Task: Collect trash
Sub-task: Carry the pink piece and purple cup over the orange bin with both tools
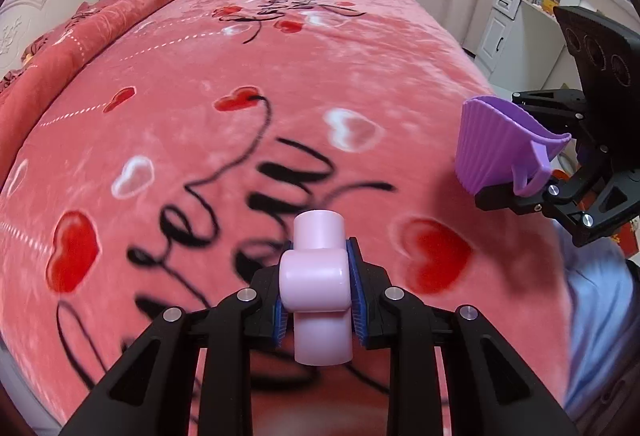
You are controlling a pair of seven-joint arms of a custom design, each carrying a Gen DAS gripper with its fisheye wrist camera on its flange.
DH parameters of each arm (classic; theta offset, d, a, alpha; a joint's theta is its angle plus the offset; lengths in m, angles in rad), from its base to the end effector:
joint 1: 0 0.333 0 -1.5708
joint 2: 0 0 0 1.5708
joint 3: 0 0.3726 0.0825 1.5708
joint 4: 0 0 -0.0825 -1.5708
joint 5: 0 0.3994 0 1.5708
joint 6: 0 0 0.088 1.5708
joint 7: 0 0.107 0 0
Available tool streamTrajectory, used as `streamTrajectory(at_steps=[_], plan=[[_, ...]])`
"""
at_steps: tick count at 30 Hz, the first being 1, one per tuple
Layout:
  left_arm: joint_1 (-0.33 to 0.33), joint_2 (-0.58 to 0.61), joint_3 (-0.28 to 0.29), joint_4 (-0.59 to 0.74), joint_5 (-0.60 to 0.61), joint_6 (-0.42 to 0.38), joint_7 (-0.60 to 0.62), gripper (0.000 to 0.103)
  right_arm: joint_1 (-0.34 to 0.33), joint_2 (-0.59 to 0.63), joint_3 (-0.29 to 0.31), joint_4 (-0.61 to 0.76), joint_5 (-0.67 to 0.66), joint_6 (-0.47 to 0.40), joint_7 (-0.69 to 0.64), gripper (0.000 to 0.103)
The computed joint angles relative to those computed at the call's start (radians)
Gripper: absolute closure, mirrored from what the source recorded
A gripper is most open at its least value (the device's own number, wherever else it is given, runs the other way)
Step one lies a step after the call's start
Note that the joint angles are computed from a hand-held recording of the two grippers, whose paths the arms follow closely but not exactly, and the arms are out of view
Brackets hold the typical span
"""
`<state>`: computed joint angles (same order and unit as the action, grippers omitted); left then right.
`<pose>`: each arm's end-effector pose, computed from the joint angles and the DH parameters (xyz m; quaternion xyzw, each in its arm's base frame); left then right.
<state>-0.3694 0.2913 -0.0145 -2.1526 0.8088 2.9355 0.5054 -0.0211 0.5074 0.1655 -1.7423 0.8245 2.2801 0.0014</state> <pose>0.5564 -0.2744 0.3478 -0.6535 0.7026 -0.2137 0.1833 0.7042 0.1049 0.3392 -0.9169 0.2001 0.0153 0.3449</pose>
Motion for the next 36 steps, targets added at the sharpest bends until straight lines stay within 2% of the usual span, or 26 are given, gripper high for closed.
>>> streamTrajectory(at_steps=[2,5,9,13,19,23,26,31,34,36], plan=[[-0.034,-0.025,0.004,-0.015,0.029,-0.014,-0.052,0.076,-0.02,-0.047,-0.008,-0.056,0.006,-0.019,-0.013,0.041],[-0.065,-0.062,-0.022,-0.033,0.077,-0.047,-0.138,0.076,-0.043,-0.125,-0.032,-0.147,0.022,-0.052,-0.05,0.041],[-0.08,-0.091,-0.098,-0.04,0.084,-0.099,-0.189,0.076,-0.059,-0.208,-0.083,-0.237,0.036,-0.112,-0.079,0.041],[-0.103,-0.088,-0.148,-0.019,0.094,-0.132,-0.216,0.076,-0.079,-0.279,-0.137,-0.313,0.061,-0.156,-0.124,0.041],[-0.146,-0.037,-0.182,0.073,0.09,-0.172,-0.189,0.076,-0.123,-0.342,-0.213,-0.366,0.103,-0.212,-0.172,0.041],[-0.184,0.037,-0.187,0.187,0.062,-0.193,-0.095,0.076,-0.167,-0.347,-0.257,-0.361,0.127,-0.219,-0.186,0.041],[-0.211,0.116,-0.188,0.303,0.014,-0.201,0.024,0.076,-0.209,-0.329,-0.283,-0.332,0.148,-0.218,-0.181,0.041],[-0.23,0.296,-0.221,0.559,-0.111,-0.224,0.291,0.076,-0.295,-0.268,-0.308,-0.253,0.184,-0.19,-0.148,0.041],[-0.236,0.426,-0.26,0.751,-0.199,-0.269,0.472,0.076,-0.349,-0.215,-0.315,-0.188,0.199,-0.154,-0.118,0.041],[-0.247,0.526,-0.29,0.908,-0.253,-0.326,0.605,0.076,-0.382,-0.183,-0.31,-0.151,0.202,-0.132,-0.103,0.041]])
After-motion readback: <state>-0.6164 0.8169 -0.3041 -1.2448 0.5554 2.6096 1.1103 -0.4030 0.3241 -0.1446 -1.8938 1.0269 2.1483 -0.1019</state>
